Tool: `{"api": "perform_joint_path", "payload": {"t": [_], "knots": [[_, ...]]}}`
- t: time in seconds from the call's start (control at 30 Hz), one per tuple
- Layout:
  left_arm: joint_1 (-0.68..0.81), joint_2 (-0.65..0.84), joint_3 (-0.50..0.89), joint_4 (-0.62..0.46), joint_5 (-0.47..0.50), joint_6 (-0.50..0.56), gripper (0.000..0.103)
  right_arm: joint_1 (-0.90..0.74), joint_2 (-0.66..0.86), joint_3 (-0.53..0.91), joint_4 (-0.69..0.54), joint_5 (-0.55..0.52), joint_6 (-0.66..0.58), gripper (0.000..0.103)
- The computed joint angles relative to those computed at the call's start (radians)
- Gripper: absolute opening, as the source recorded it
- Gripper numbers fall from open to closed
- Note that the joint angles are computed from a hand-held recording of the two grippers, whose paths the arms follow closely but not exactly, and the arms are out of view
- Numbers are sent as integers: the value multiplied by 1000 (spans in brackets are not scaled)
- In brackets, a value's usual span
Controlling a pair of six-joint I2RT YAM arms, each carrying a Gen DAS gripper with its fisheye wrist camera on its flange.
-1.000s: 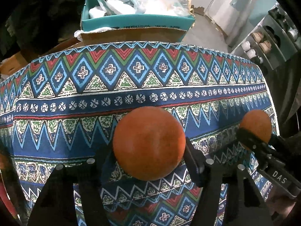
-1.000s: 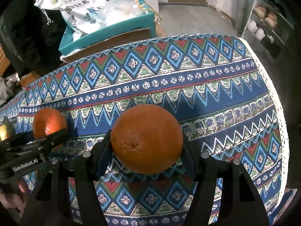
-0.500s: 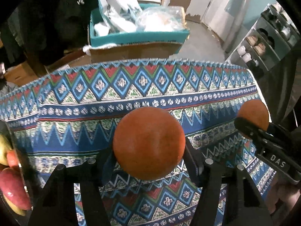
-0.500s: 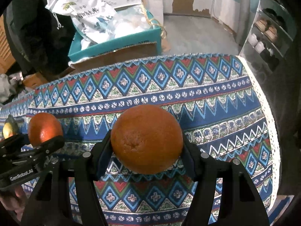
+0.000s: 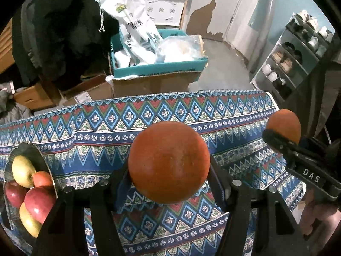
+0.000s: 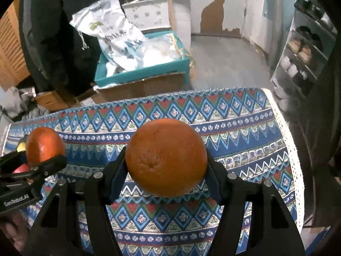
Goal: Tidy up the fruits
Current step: 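Close the left tool on its orange while the right tool grasps the other orange, then lift and carry both oranges toward the bowl with the left and right tools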
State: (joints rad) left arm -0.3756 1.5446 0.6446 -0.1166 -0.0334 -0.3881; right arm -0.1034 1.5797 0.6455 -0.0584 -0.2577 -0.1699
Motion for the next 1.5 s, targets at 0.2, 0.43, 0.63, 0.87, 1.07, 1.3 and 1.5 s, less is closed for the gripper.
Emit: {"api": "perform_joint_path", "payload": {"t": [0.2,0.43,0.63,0.87,1.07,1.3,1.5], "knots": [[5,-117,-36,-53,1,-5,66,4,-104,-19,-44,-14,-3,65],[22,-286,-68,-134,1,3,66,28,-232,-44,-98,-26,-5,65],[38,-429,-86,-218,10,18,66,50,-330,-55,-147,-36,-3,65],[82,-554,-109,-293,23,39,66,107,-423,-60,-196,-34,22,65],[155,-639,-124,-346,48,72,66,178,-479,-46,-228,-18,58,65],[298,-730,-137,-413,107,140,66,296,-508,-19,-244,18,116,65],[467,-773,-148,-456,189,222,66,419,-476,8,-228,76,164,65]]}}
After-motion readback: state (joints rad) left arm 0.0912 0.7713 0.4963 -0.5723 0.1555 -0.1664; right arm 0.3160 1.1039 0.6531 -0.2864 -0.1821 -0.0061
